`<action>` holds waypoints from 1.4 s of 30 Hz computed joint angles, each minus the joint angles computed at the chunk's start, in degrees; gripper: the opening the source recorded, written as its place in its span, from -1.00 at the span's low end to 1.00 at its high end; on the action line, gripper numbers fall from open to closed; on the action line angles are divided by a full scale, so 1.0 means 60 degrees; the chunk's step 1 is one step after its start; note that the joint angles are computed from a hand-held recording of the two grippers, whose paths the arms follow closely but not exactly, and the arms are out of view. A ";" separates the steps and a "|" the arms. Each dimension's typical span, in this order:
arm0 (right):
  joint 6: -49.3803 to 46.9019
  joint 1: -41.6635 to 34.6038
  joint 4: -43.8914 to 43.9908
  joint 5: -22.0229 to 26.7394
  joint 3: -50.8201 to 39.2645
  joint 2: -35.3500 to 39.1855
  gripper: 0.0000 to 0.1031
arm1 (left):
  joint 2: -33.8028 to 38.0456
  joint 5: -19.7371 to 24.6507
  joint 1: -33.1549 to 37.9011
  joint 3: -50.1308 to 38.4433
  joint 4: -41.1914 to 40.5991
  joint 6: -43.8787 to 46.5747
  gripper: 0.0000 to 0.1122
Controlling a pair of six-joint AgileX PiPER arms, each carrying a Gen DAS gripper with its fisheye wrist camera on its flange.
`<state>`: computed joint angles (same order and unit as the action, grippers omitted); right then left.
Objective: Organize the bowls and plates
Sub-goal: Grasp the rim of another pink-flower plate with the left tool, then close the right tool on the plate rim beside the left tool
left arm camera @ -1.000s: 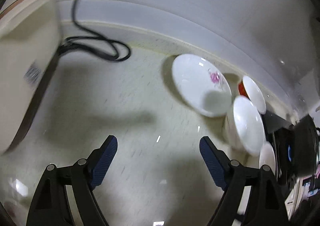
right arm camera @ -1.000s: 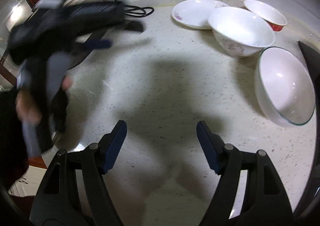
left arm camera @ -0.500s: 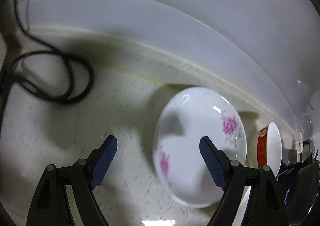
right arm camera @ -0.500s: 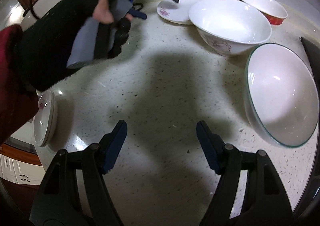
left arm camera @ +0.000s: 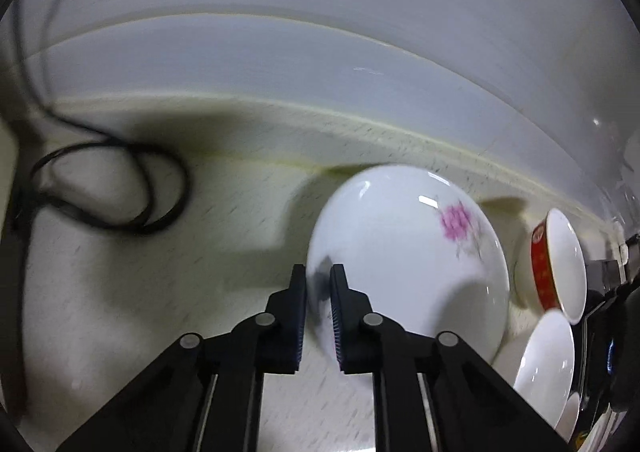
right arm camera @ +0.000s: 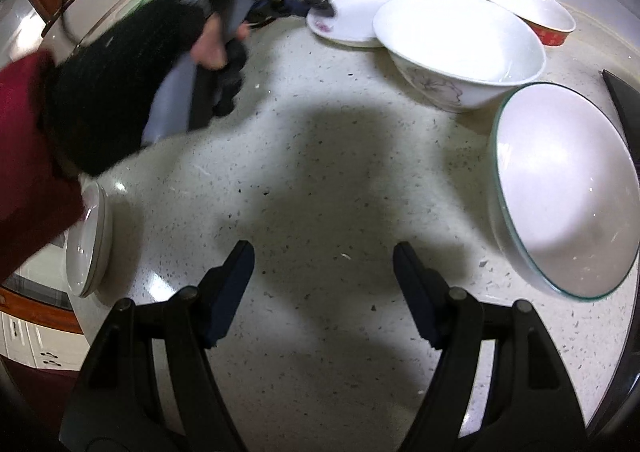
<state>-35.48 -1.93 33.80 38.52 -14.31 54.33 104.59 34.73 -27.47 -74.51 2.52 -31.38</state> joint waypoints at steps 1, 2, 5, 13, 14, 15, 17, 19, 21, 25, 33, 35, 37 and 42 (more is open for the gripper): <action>0.0011 -0.0008 0.0030 0.0020 0.0010 -0.0032 0.46 | -0.0258 -0.0066 0.0002 0.0351 0.0039 -0.0154 -0.78; 0.0052 0.0015 0.0022 0.0026 0.0014 -0.0051 0.46 | -0.0633 -0.0176 0.0020 0.0869 0.0066 -0.0349 -0.77; 0.0094 -0.0042 0.0025 0.0221 0.0023 -0.0226 0.46 | -0.1437 -0.0393 0.0014 0.1968 0.0139 -0.0611 -0.73; 0.0622 -0.0287 -0.0037 0.0389 0.0143 -0.0724 0.46 | -0.4144 -0.0345 -0.0497 0.4800 0.0464 -0.0997 -0.72; 0.0772 -0.0289 -0.0088 0.0438 0.0076 -0.0787 0.45 | -0.4426 -0.0255 -0.0602 0.5008 0.0453 -0.0947 -0.72; 0.0822 -0.0352 -0.0081 0.0498 0.0067 -0.0891 0.45 | -0.4591 -0.0219 -0.0706 0.5150 0.0471 -0.0951 -0.71; 0.1004 -0.0389 -0.0153 0.0528 0.0068 -0.1101 0.45 | -0.5120 -0.0121 -0.1115 0.5625 0.0501 -0.1183 -0.71; 0.0995 -0.0602 -0.0094 0.0646 0.0066 -0.1234 0.45 | -0.5393 0.0262 -0.2130 0.5684 0.1110 -0.2212 -0.70; 0.1088 -0.0799 -0.0109 0.0775 0.0062 -0.1317 0.45 | -0.5909 0.0653 -0.2810 0.5992 0.1495 -0.2635 -0.68; 0.1313 -0.1061 -0.0265 0.0738 0.0219 -0.1333 0.45 | -0.6318 0.0909 -0.3643 0.6362 0.1478 -0.2900 -0.61; -0.0866 -0.3597 0.0462 0.1536 0.0643 -0.1195 0.46 | -0.7248 0.1012 -0.3592 0.7026 0.0814 -0.2732 -0.57; -0.1185 -0.3881 0.0614 0.1604 0.0685 -0.1161 0.45 | -0.7410 0.1007 -0.3376 0.7061 0.0901 -0.2857 -0.55; -0.1081 -0.3530 0.0616 0.1356 0.0678 -0.1088 0.45 | -0.7477 0.1207 -0.3497 0.7067 0.1206 -0.3292 -0.50; -0.0132 -0.2050 0.0564 0.0325 0.0626 -0.0824 0.45 | -0.6949 0.1166 -0.3506 0.6829 0.1621 -0.3684 -0.42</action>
<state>-36.27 -14.23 37.18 40.47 -10.55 49.39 62.90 41.73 -48.50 -33.54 12.25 -53.49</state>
